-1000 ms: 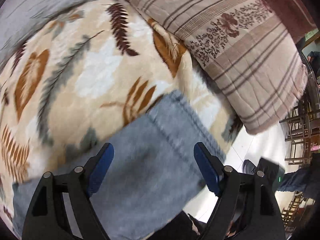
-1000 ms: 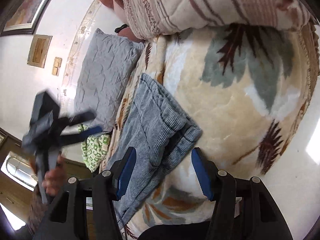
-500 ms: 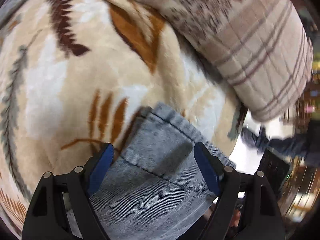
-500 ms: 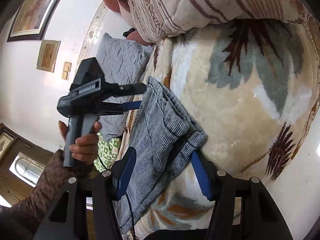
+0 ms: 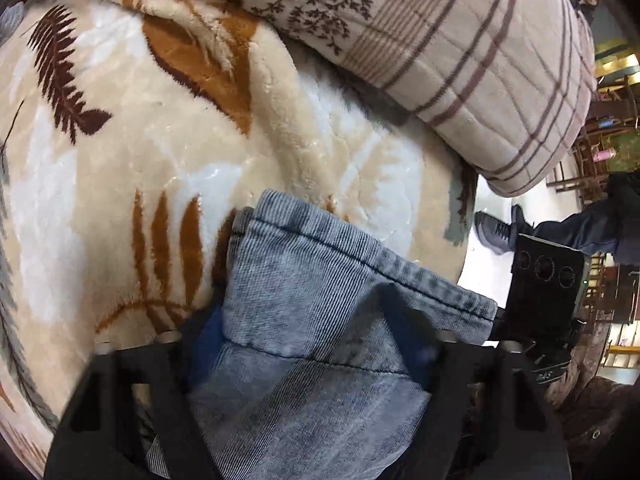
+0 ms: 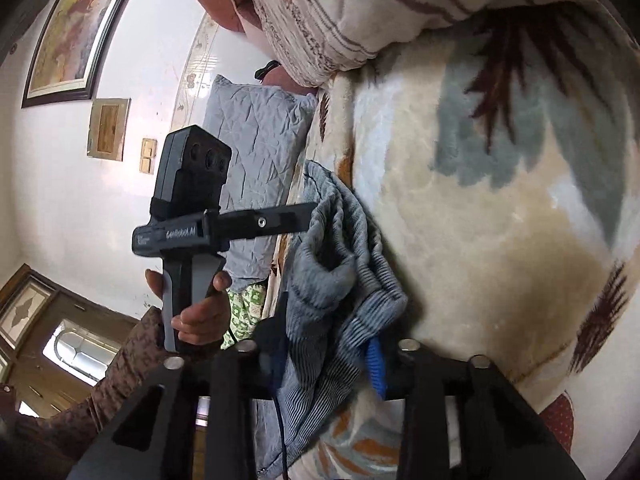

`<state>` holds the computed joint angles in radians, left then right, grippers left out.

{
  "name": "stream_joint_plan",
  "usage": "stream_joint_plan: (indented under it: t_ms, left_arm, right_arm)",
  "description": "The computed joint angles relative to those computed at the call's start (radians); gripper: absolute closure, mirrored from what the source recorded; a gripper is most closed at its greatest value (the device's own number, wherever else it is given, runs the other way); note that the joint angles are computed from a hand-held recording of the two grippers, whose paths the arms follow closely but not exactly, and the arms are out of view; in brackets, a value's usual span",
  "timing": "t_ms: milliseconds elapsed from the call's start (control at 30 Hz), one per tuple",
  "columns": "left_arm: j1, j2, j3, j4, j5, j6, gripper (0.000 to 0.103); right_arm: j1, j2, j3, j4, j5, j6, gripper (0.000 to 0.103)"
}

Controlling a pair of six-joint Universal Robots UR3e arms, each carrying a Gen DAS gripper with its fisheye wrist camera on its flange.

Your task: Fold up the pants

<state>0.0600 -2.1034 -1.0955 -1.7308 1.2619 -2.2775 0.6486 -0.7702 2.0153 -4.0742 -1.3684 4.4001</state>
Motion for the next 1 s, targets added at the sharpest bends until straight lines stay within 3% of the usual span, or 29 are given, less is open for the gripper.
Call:
stream_joint_plan:
  t_ms: [67,167,300,633,833,1000]
  left_arm:
    - [0.013,0.037,-0.048,0.016,-0.014,0.014,0.069]
    - [0.023,0.118,-0.164,0.090,-0.027,0.020,0.082]
    - [0.045,0.233,-0.279,0.156,-0.060,0.040,0.084]
    - [0.183,0.450,-0.352,0.050,-0.126,0.080,0.085]
    - [0.310,0.522,-0.334,-0.054,-0.131,0.144,0.084]
    - [0.377,0.589,-0.405,-0.056,-0.125,0.166,0.084]
  right_arm:
    - [0.003,-0.016,-0.001,0.028,-0.003,-0.012,0.080]
    - [0.007,-0.051,-0.001,0.086,-0.009,-0.038,0.084]
    - [0.022,-0.125,-0.022,0.212,-0.030,-0.105,0.086]
    - [0.128,-0.292,-0.169,0.578,-0.152,-0.282,0.087]
    - [0.199,-0.299,-0.306,0.750,-0.216,-0.337,0.087]
    - [0.252,-0.281,-0.413,0.863,-0.247,-0.377,0.087]
